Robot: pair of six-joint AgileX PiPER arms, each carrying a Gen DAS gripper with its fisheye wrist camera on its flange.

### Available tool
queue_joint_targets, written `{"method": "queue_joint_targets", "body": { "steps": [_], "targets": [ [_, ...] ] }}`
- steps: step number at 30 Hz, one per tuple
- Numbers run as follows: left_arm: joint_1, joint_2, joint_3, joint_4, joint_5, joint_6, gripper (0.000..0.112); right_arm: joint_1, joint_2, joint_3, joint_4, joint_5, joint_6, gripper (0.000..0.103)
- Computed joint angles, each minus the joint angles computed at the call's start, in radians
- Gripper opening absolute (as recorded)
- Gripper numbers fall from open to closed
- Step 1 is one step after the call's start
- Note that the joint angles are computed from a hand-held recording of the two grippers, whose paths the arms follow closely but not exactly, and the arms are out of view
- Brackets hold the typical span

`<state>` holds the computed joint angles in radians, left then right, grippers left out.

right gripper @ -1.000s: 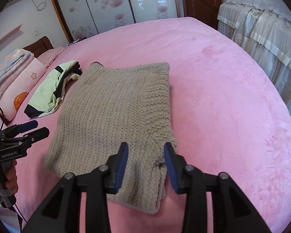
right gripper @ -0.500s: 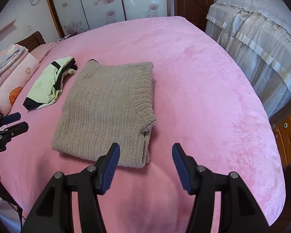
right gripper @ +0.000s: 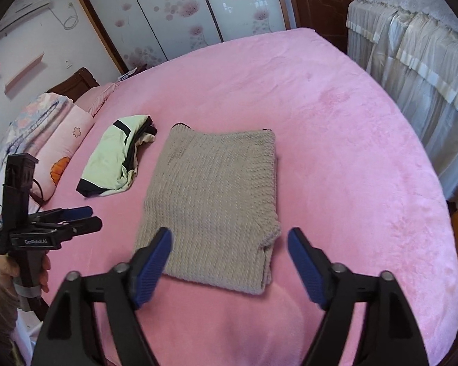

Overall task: Fold large clothes
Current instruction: 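Grasp the folded cardigan with the left tool and lift it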

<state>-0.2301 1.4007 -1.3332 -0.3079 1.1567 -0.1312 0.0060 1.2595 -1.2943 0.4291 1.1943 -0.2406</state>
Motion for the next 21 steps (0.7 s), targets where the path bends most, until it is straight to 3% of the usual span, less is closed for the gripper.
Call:
{"method": "queue_joint_targets", "body": {
  "steps": [1,9,21],
  "targets": [
    [0.035,0.039,-0.011,-0.065,0.005,0.049,0.103,-0.021,0.055,-0.017,0.044,0.012,-0.017,0.103],
    [0.134,0.260,-0.032,-0.260,-0.087,0.200,0.103,-0.035,0.336,-0.066,0.120,-0.043,-0.069,0.103],
    [0.150,0.469,0.009,-0.388,-0.220,0.380,0.103,-0.082,0.613,-0.079,0.318,-0.023,-0.253,0.103]
  ]
}}
